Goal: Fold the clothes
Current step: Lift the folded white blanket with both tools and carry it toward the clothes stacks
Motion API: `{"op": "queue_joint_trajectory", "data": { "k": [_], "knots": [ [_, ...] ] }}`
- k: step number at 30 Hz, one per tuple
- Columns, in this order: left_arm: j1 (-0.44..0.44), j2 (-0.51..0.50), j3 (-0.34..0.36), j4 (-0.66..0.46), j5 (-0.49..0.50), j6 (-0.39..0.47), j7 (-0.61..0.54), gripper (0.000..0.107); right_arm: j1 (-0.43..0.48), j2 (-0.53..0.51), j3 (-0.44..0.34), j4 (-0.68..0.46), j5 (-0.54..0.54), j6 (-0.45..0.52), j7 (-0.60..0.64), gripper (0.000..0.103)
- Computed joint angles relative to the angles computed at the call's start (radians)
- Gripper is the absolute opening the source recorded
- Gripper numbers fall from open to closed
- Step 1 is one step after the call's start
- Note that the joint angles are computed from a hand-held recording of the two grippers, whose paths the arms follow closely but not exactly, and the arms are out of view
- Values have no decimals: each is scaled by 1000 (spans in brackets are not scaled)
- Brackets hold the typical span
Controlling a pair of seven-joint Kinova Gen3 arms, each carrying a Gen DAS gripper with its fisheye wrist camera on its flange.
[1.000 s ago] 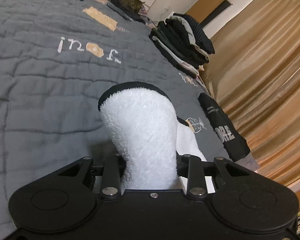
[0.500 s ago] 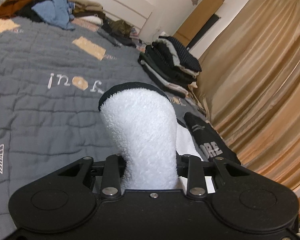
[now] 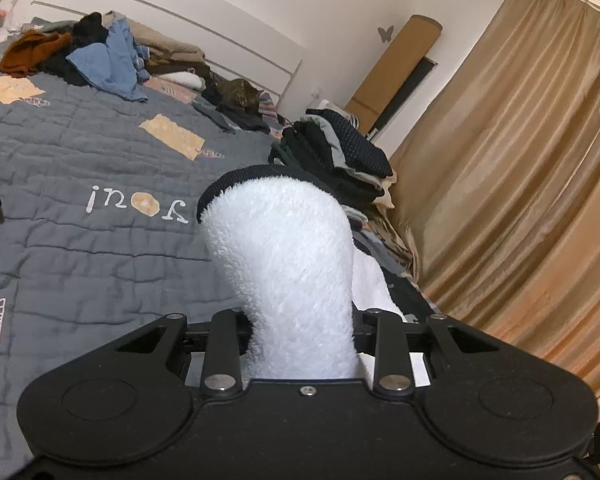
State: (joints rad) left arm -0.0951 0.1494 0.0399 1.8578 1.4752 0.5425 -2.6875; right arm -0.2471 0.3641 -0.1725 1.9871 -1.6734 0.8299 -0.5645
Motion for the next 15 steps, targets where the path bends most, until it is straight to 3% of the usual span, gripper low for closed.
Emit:
{"op": "queue_joint_trajectory", "data": {
  "k": [11,15],
  "knots": [
    [169,-65,58,33,70,-274,36,30,138,-38,29,-34,205,163,-66,35],
    [263,-78,73,37,191,-397,-45,30,202,-47,46,-30,250,234,-47,35]
  ]
}}
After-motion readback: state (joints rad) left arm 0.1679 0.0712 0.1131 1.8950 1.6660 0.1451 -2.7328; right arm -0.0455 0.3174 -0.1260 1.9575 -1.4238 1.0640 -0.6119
